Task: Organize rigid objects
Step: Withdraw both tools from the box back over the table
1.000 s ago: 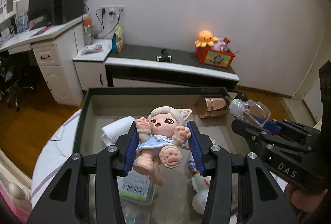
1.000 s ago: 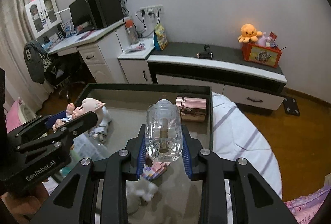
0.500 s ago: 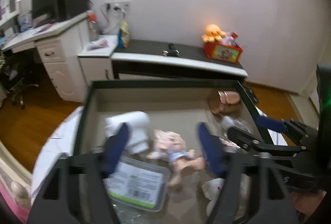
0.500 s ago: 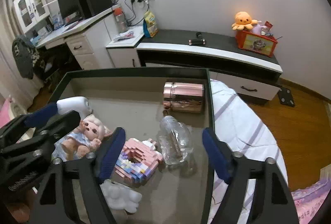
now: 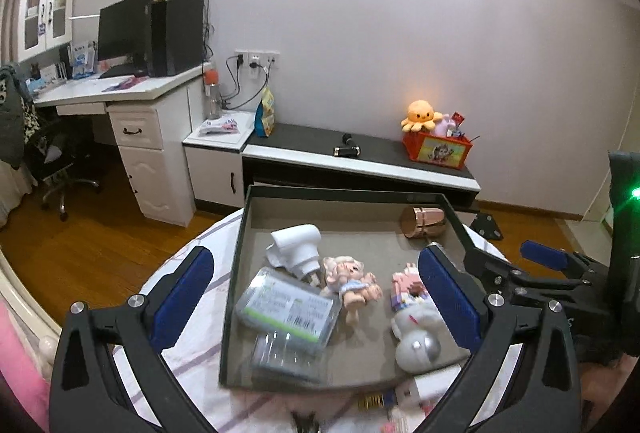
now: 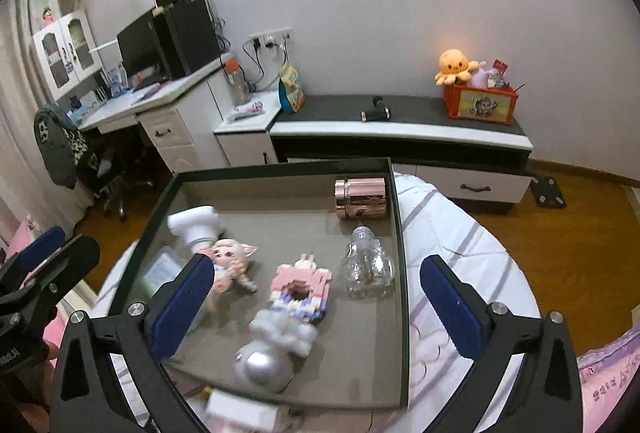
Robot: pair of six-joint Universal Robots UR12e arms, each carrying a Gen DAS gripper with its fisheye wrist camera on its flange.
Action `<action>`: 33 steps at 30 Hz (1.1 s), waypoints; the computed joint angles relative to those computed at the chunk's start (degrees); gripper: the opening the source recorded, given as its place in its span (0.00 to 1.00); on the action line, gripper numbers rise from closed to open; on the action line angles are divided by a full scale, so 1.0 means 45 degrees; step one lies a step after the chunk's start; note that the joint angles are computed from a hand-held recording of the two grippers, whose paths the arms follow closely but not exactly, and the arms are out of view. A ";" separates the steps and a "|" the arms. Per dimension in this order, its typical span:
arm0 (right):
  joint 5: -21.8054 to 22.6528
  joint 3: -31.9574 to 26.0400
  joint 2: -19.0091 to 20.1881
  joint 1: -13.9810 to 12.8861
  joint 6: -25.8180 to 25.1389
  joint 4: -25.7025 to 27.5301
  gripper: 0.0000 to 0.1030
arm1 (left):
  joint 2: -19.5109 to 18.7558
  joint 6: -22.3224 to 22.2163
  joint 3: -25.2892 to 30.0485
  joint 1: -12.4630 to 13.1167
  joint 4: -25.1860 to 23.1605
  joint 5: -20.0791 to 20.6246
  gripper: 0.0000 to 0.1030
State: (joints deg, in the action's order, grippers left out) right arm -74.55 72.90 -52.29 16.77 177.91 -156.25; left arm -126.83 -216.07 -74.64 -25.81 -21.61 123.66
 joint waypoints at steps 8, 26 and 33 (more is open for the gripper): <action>0.0209 0.1758 -0.1191 -0.0044 0.0108 -0.1354 1.00 | 0.0705 -0.0379 -0.0930 -0.0592 0.0137 0.0753 1.00; -0.0603 0.5688 -0.3599 -0.0371 0.0618 -0.5546 1.00 | 0.1932 -0.1921 -0.2813 -0.1825 0.0056 0.2861 1.00; -0.0622 0.6272 -0.3886 -0.0436 0.0567 -0.5597 1.00 | 0.2026 -0.2419 -0.3076 -0.2144 -0.0418 0.2771 1.00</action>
